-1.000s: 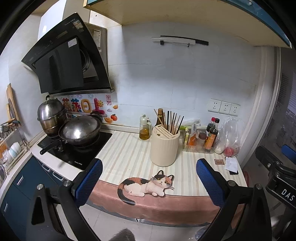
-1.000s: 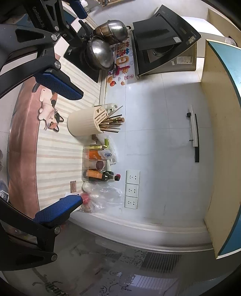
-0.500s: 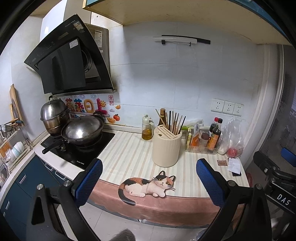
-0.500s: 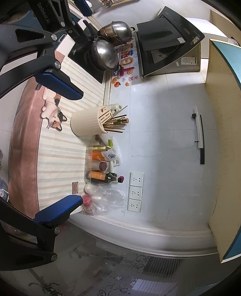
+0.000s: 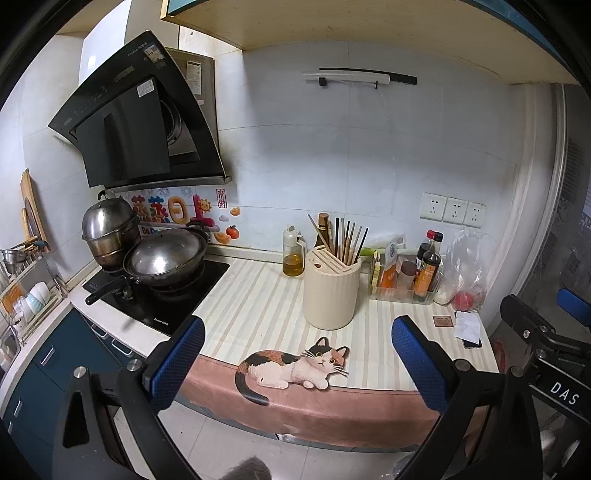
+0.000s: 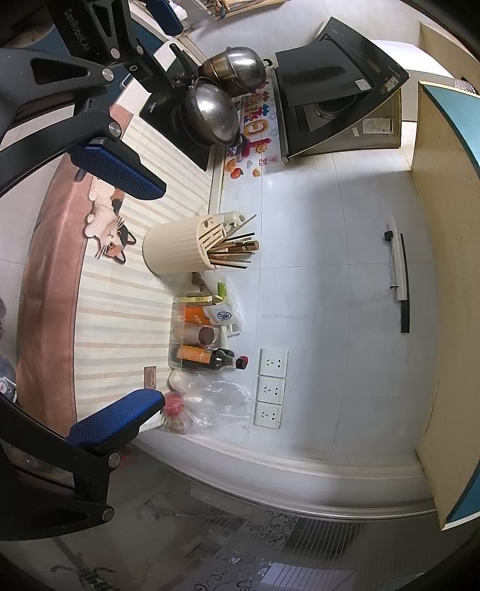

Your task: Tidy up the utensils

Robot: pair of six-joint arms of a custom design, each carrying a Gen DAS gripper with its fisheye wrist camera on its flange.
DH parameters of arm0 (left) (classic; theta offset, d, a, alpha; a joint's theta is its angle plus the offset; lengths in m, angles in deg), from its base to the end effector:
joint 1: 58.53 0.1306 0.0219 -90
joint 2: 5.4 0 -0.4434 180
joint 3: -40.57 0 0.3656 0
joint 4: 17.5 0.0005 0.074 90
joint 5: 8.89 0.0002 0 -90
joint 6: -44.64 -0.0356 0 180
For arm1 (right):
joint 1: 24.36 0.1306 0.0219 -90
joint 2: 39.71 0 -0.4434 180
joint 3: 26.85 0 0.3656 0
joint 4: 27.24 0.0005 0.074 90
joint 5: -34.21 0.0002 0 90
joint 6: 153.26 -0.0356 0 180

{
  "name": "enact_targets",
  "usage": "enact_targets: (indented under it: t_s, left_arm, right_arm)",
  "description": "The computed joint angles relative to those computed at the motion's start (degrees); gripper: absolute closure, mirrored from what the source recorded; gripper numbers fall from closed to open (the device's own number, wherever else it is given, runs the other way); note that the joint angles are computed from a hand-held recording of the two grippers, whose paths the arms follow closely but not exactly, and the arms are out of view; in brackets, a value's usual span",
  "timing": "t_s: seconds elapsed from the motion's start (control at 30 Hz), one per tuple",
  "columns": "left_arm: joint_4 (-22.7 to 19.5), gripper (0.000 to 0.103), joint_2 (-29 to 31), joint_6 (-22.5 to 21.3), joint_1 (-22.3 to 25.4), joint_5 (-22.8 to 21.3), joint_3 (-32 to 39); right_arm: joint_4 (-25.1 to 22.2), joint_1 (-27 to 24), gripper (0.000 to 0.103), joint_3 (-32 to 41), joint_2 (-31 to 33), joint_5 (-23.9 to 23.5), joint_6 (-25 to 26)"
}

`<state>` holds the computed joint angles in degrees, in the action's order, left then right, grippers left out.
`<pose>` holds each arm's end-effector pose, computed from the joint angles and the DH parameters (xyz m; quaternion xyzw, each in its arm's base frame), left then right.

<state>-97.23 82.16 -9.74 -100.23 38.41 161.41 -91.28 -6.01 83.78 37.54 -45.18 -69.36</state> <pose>0.2976 -0.2335 0.7015 -0.0890 0.8709 0.0482 0.4810 0.3088 0.0950 0.7085 -0.0468 0.8651 0.0259 0.4987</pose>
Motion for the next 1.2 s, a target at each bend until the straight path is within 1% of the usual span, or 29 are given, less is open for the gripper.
enact_targets:
  t_s: [0.37,0.5,0.63,0.93,1.2]
  left_arm:
    - [-0.31,0.0,-0.01,0.2,-0.33,-0.11,-0.1]
    - [-0.76,0.0,-0.19,0.89,-0.84,-0.44,-0.34]
    - [-0.47,0.0,-0.15,0.56,-0.67,-0.25,-0.4]
    - [-0.51,0.0,-0.43,0.92,-0.89,-0.19,-0.61]
    - [-1.29,0.0,-0.22,1.01,-0.89,0.04,-0.08]
  right_arm:
    - [-0.1,-0.25,0.0,-0.49,-0.24,-0.36,0.12]
    - [-0.13,-0.3,0.0,-0.45,-0.21,-0.45,0.13]
    - [-0.25,-0.22,0.0,-0.38,-0.18,-0.38,0.06]
    - [0.51,-0.13,0.0,-1.99,-1.12,-0.34,0.13]
    - [0.38,-0.4,0.0,-2.25,-1.06,-0.65,-0.03]
